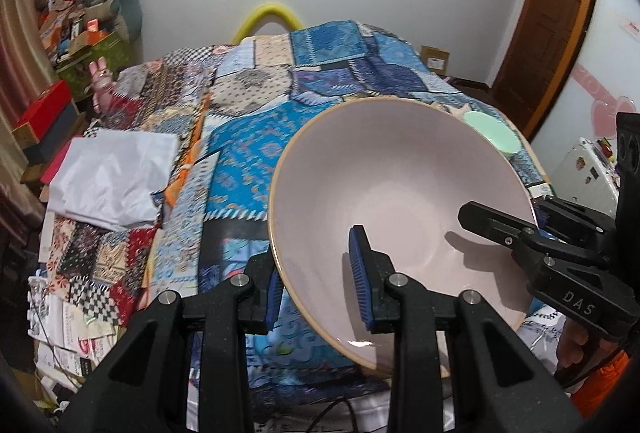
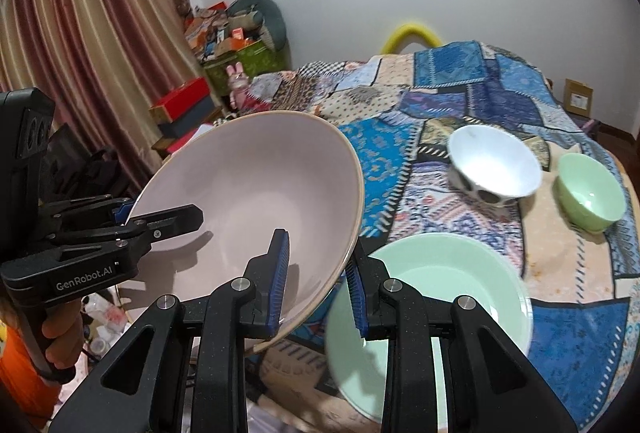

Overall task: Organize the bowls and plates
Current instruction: 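Lower the pink bowl onto the mint green plate and open both grippers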

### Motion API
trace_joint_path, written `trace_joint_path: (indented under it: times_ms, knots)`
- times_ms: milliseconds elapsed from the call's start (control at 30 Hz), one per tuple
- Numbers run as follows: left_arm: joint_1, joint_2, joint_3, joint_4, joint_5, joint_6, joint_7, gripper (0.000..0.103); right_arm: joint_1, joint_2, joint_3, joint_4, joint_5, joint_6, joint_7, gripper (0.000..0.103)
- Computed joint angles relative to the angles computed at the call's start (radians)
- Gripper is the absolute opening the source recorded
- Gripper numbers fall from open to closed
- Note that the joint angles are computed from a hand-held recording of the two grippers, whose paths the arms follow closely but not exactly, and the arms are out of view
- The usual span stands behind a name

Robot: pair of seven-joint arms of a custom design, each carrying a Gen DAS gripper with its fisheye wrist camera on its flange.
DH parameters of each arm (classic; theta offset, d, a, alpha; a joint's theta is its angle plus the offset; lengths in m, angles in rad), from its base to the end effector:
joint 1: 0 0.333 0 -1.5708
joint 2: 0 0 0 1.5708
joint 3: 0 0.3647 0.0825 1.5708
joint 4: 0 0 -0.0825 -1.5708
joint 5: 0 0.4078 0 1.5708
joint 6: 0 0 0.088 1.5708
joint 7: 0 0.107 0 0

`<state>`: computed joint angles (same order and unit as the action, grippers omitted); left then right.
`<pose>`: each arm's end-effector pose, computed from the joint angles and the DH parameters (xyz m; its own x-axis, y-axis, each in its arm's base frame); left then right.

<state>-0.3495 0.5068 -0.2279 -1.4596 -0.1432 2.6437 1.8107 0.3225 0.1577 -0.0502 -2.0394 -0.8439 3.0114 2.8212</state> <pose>0.6865 -0.3933 0.5096 -0.6272 -0.7738 0.0884 -0.6256 0.4330 -0.6490 0.6024 0.2268 0.4783 -0.0698 -0.9691 -0.2367 -0.6548 0.2235 -0.7220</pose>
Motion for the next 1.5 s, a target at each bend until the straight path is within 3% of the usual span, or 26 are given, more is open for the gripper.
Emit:
trace_joint_path:
  times_ms: [567,867,1300,1500]
  knots:
    - [0.011,0.1,0.044,0.09,0.057,-0.114,-0.045,0.03,-0.043,0.148,0.102,0.1,0.444,-0.044,-0.418,0.025]
    - [0.012,0.182,0.049,0.188,0.067,-0.201,-0.063,0.03,-0.063,0.209,0.138,0.155,0.602,-0.1,-0.573,0.025]
    - [0.014,0.293,0.05,0.341,0.066,-0.337,-0.081,0.03,-0.05,0.251,0.128,0.196,0.674,-0.156,-0.647,0.025]
    - [0.009,0.295,0.054,0.344,0.072,-0.334,-0.084,0.03,-0.039,0.247,0.106,0.198,0.658,-0.157,-0.633,0.027]
